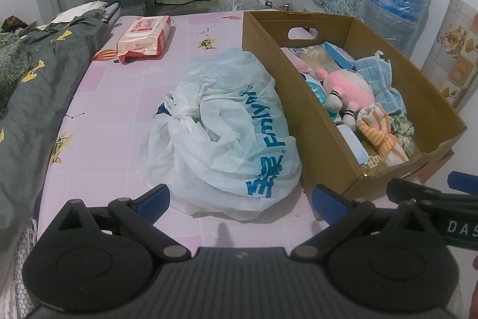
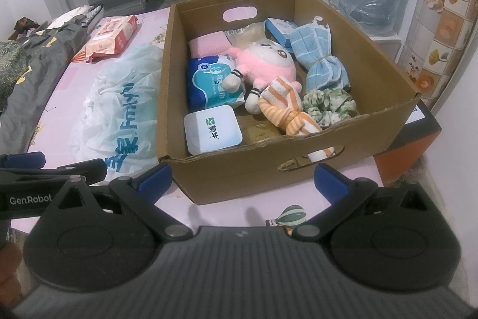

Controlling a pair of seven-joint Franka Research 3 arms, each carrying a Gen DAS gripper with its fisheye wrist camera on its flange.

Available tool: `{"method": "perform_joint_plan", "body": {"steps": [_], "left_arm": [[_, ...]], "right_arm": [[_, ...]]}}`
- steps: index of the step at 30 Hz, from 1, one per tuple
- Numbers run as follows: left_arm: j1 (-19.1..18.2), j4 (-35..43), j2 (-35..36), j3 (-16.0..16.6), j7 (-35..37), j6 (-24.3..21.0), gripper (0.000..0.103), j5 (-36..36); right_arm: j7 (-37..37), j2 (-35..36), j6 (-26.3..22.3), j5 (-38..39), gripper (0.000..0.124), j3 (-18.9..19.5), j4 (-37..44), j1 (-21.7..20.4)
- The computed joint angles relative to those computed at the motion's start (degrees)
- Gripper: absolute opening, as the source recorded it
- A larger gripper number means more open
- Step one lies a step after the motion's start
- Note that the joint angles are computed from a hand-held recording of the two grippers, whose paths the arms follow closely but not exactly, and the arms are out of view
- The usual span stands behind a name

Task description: Organize soft objects

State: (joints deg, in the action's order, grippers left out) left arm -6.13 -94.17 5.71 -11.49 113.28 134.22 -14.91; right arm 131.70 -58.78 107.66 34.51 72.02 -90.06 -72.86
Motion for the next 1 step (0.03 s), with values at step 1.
{"method": "perform_joint_plan", "body": {"steps": [1], "left_arm": [[0.0,0.0,0.0,0.0,0.0,0.0,0.102,0.0]], "right_arm": [[0.0,0.0,0.0,0.0,0.102,-0.1,-0.2,0.1]]}}
